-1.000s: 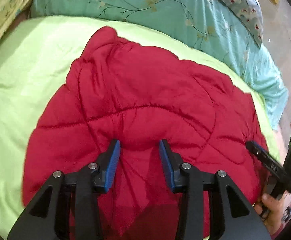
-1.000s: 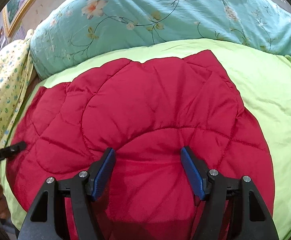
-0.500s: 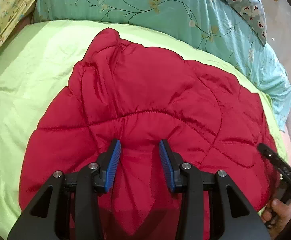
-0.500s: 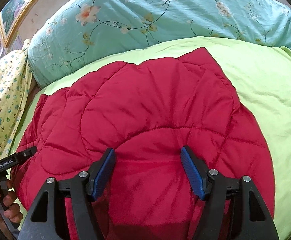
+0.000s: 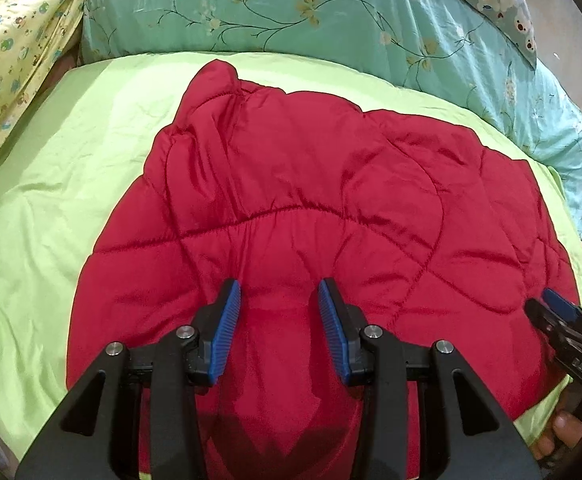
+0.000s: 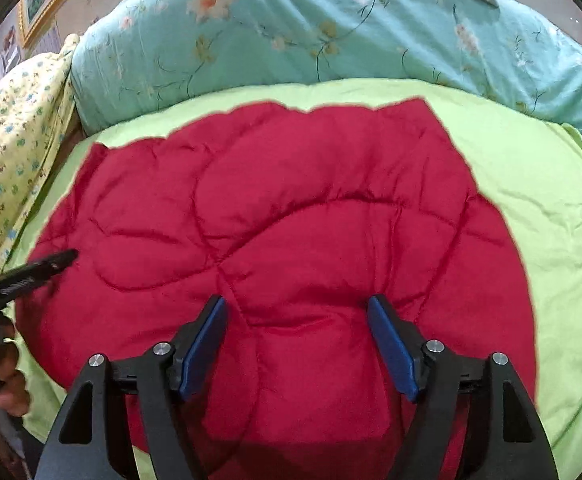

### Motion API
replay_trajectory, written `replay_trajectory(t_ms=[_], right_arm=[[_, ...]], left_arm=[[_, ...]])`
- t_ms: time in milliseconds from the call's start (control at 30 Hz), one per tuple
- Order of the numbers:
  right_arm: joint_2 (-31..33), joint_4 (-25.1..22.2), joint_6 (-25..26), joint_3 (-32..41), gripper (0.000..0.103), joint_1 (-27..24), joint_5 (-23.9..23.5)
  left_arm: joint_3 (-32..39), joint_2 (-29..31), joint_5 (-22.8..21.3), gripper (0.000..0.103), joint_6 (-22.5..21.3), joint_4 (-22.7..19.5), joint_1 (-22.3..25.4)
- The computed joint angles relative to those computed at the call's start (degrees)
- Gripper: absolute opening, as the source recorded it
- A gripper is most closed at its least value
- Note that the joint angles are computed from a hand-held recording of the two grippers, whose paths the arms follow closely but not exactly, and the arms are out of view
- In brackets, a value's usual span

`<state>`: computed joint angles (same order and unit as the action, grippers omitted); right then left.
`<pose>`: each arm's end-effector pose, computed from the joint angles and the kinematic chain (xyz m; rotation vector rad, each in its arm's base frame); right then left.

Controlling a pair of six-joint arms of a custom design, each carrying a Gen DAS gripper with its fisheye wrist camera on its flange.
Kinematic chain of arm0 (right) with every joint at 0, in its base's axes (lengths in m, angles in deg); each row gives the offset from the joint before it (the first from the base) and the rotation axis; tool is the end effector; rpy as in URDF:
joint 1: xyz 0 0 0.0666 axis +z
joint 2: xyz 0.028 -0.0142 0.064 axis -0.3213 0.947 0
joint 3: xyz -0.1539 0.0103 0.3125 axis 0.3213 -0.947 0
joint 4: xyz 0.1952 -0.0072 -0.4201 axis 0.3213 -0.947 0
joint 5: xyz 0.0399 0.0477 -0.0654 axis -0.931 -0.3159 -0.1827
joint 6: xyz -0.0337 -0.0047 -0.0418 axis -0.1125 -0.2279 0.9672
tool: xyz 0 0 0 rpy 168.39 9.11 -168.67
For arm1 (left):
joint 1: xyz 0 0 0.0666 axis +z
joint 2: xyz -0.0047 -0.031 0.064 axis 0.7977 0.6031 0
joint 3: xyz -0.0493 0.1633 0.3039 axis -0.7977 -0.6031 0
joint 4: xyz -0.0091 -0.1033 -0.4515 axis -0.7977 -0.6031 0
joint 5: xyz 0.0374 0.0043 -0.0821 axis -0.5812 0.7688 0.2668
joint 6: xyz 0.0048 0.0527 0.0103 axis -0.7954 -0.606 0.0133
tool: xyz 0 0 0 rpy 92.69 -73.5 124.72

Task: Fold large clothes
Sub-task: 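Press and smooth the folded jacket flat with both tools open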

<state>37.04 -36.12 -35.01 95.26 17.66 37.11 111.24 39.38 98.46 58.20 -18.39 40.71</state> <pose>0.4980 0.3467 0.3106 0.2954 2.4038 0.0051 0.5960 -0.1352 0.3134 0.3294 2.4630 -0.2918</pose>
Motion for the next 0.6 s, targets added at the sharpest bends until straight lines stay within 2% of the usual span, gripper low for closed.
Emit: replay_trajectory(t_ms=[367, 433, 500, 600], right_arm=[[-0.23, 1.07, -0.36, -0.75, 0.077, -0.03, -0.33], [-0.42, 1.25, -0.35, -1.08, 0.077, -0.05, -0.38], [-0.47, 1.25, -0.36, -1.12, 0.076, -0.05, -0.34], [-0.51, 1.24, -0.45, -1.18, 0.077, -0.04, -0.23]], left_arm=[[-2.59, -2.87, -1.10, 0.042, -0.21, -0.37, -0.31], [-3.48, -3.94, -0.35, 0.046, 0.30, -0.03, -0.09], [-4.74, -5.50, 1.35, 0.056, 0.54, 0.48, 0.12], [-5.94, -7.00, 2.12, 0.060, -0.98, 0.45, -0.42]])
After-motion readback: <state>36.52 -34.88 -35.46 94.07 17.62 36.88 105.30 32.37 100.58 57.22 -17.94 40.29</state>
